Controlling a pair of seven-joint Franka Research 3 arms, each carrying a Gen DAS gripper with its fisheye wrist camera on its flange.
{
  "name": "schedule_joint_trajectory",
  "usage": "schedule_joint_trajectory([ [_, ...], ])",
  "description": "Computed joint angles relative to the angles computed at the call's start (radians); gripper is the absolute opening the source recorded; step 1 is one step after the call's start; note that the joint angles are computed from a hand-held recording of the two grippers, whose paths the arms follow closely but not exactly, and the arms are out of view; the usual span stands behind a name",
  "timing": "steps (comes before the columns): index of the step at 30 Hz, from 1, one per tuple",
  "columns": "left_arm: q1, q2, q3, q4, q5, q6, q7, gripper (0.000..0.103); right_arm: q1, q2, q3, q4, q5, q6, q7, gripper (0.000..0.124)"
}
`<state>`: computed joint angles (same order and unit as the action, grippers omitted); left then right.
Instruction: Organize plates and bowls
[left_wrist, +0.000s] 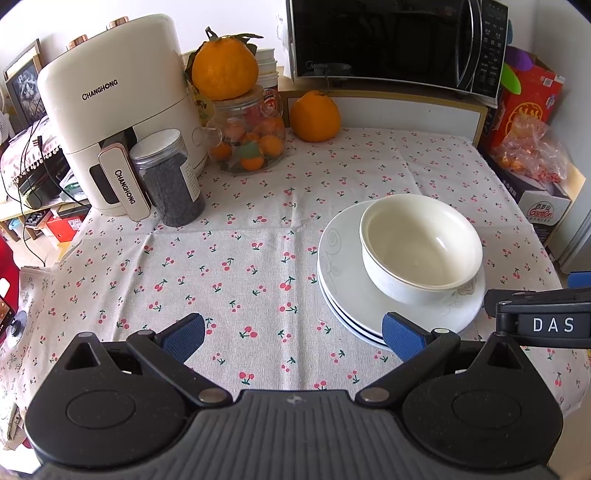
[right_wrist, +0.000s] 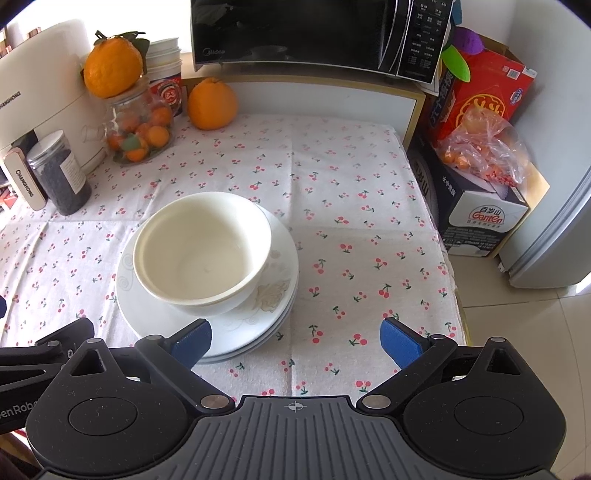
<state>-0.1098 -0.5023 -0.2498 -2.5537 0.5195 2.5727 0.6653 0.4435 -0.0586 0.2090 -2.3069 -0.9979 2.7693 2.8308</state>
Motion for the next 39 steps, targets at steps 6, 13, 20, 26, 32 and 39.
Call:
schedule_joint_trajectory([
  [6, -0.003, 0.001, -0.001, 0.0, -0.001, 0.0, 0.0, 0.103, -0.001, 0.0, -0.001, -0.001, 0.003, 0.005, -0.005, 0.099],
  [13, -0.004, 0.001, 0.0, 0.0, -0.001, -0.001, -0.001, 0.103, 0.0, 0.001, 0.0, 0.0, 0.011, 0.006, -0.016, 0.099],
  [20, -0.006, 0.003, -0.002, 0.0, 0.0, -0.001, -0.004, 0.103, 0.001, 0.001, 0.0, 0.0, 0.012, 0.005, -0.017, 0.099],
  [26, -0.006, 0.002, -0.001, 0.001, -0.001, -0.002, -0.004, 0.103, 0.0, 0.0, 0.0, -0.001, 0.012, 0.006, -0.017, 0.099],
  [32, -0.007, 0.002, -0.001, 0.001, -0.002, -0.004, -0.004, 0.103, 0.0, 0.001, 0.0, 0.0, 0.015, 0.007, -0.021, 0.099],
  [39, -0.011, 0.004, -0.004, 0.0, -0.002, -0.002, -0.007, 0.103, 0.002, 0.002, 0.0, 0.001, 0.015, 0.005, -0.019, 0.099],
])
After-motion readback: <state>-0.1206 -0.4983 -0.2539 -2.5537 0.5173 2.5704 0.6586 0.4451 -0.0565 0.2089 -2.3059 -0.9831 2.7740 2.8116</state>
